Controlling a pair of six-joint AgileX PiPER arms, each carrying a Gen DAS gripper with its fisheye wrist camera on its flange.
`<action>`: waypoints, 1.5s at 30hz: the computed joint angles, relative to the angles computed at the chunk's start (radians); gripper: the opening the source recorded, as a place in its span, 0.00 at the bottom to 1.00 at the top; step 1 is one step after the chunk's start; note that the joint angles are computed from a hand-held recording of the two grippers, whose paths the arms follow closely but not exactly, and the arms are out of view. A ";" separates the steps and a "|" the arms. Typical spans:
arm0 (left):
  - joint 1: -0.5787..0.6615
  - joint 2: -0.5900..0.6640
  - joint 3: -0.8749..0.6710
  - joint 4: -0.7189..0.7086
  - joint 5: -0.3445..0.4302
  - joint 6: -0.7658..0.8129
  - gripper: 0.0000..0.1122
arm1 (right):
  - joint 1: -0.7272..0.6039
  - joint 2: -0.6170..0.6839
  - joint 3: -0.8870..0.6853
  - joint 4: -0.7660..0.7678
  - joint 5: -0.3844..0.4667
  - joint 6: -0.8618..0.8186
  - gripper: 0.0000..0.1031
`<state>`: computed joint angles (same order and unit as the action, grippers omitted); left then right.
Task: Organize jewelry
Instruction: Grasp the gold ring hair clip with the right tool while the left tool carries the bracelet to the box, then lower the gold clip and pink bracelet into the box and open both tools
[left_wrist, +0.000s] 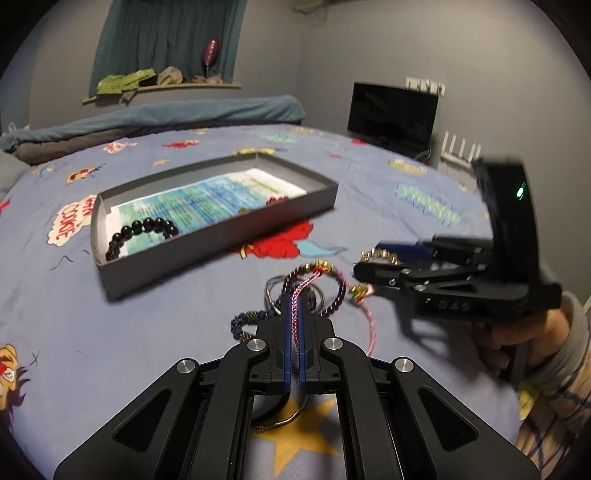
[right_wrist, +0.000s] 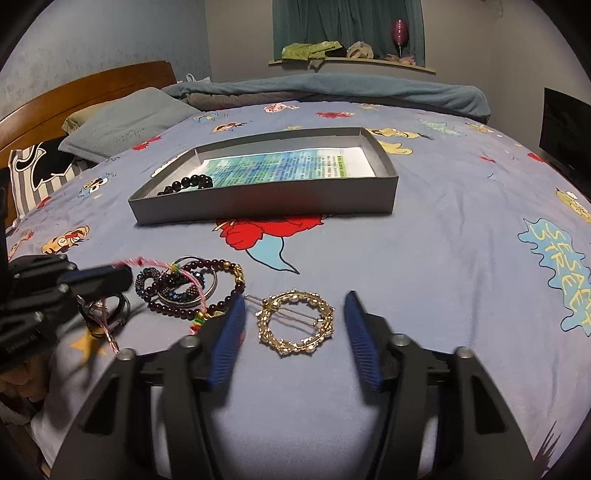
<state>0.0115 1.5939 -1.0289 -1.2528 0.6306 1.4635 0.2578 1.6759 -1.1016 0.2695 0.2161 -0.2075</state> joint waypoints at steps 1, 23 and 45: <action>0.012 -0.001 0.001 -0.022 0.016 0.014 0.03 | -0.007 -0.001 0.002 0.053 0.000 -0.049 0.40; 0.099 0.005 -0.106 -0.112 0.147 0.017 0.03 | -0.040 -0.055 0.051 0.594 -0.046 -0.571 0.40; 0.029 0.350 -0.770 0.227 0.174 -0.459 0.03 | -0.094 0.300 -0.650 0.226 0.331 -0.214 0.40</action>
<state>0.0407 1.9442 -1.7987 -1.0259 0.8048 1.0045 0.1641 1.9760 -1.7512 0.4957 0.5471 -0.4214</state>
